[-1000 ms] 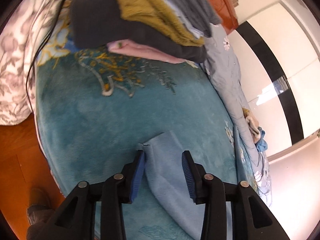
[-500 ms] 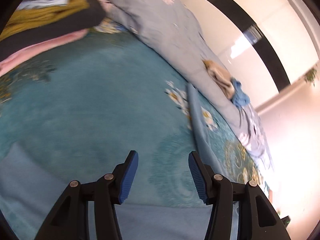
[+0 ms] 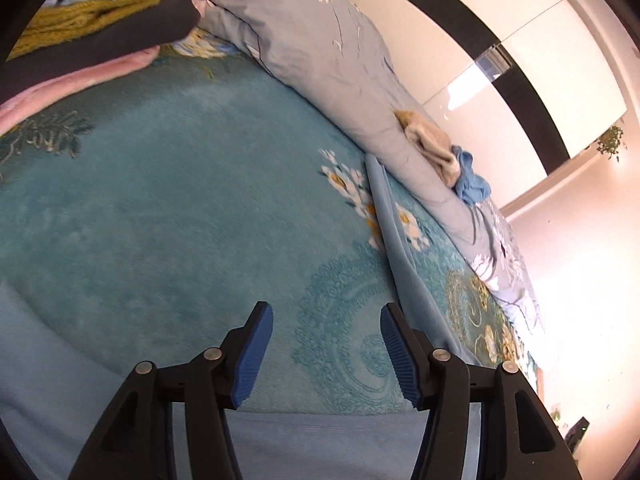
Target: Fold clothes
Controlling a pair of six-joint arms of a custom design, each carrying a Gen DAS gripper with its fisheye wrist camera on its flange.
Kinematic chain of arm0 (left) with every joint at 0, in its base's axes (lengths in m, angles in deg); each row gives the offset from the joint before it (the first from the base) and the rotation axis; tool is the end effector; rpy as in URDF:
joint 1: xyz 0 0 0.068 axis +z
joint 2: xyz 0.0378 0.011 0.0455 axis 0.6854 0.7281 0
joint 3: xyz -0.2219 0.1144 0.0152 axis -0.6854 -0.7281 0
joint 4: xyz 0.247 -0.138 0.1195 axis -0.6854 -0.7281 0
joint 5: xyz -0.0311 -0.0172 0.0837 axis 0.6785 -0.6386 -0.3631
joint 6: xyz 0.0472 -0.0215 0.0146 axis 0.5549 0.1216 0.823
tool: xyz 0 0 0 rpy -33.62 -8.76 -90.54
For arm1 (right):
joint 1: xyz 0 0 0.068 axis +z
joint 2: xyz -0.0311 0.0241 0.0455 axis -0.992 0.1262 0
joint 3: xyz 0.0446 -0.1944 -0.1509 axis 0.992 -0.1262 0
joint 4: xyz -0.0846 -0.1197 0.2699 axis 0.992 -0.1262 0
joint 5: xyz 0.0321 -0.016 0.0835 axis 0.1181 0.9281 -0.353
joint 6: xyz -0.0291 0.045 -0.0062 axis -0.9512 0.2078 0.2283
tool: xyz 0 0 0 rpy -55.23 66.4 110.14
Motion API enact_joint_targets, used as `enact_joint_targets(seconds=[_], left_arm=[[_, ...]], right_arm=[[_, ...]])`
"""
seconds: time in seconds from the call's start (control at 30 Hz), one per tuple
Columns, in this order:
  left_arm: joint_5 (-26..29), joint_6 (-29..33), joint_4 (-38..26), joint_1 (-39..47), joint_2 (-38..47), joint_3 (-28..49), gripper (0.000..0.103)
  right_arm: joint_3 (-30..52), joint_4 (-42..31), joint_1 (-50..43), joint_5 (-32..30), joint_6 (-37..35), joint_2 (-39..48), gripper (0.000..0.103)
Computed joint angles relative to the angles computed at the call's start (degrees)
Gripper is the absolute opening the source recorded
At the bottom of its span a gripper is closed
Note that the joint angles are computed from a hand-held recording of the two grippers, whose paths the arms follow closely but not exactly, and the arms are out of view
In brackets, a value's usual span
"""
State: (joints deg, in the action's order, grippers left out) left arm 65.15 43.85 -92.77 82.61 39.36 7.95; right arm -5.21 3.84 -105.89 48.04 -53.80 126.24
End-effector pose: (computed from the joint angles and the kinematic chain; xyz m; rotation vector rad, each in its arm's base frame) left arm 0.1672 0.1094 0.1521 -0.7850 2.2271 -0.5908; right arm 0.3306 -0.1231 0.1824 0.2212 2.4583 0.4232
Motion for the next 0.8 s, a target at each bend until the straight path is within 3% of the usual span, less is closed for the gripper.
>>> enact_joint_targets(seconds=[0.2,0.3,0.4,0.53,0.6,0.7,0.73,0.77,0.8], left_arm=[[2.5,3.3,-0.2,0.4,1.2,-0.2,0.064],[2.5,6.9,-3.8,1.5,1.0,0.7,0.064],[4.4,12.1,-8.2,6.5,-0.3,1.1,0.065],[7.4,19.7,-13.6,14.7,0.7,1.7,0.068],[8.7,23.9,-15.9,19.1,2.5,2.3,0.068],[9.6,28.2,-17.7,23.4,5.2,2.8,0.068],[10.2,28.8,-17.7,24.4,6.5,3.1,0.068],[10.8,29.4,-17.7,25.3,7.9,3.4,0.068],[11.3,30.0,-17.8,26.0,9.0,3.7,0.068]], right_arm=[[9.5,-1.0,20.1,-4.8,3.6,8.2,0.031],[22.9,-4.0,32.8,-4.4,5.7,21.3,0.031],[41.5,-11.1,42.3,-0.4,6.1,36.7,0.031],[59.2,-18.0,47.5,6.3,8.7,50.6,0.031],[63.7,-19.6,48.3,8.2,10.6,54.4,0.031],[61.5,-17.4,48.4,7.2,12.5,53.6,0.031],[61.1,-17.3,48.2,5.3,12.8,53.4,0.027],[61.5,-18.0,47.9,3.5,13.1,53.6,0.009],[61.8,-18.7,47.9,3.0,13.6,53.8,0.005]])
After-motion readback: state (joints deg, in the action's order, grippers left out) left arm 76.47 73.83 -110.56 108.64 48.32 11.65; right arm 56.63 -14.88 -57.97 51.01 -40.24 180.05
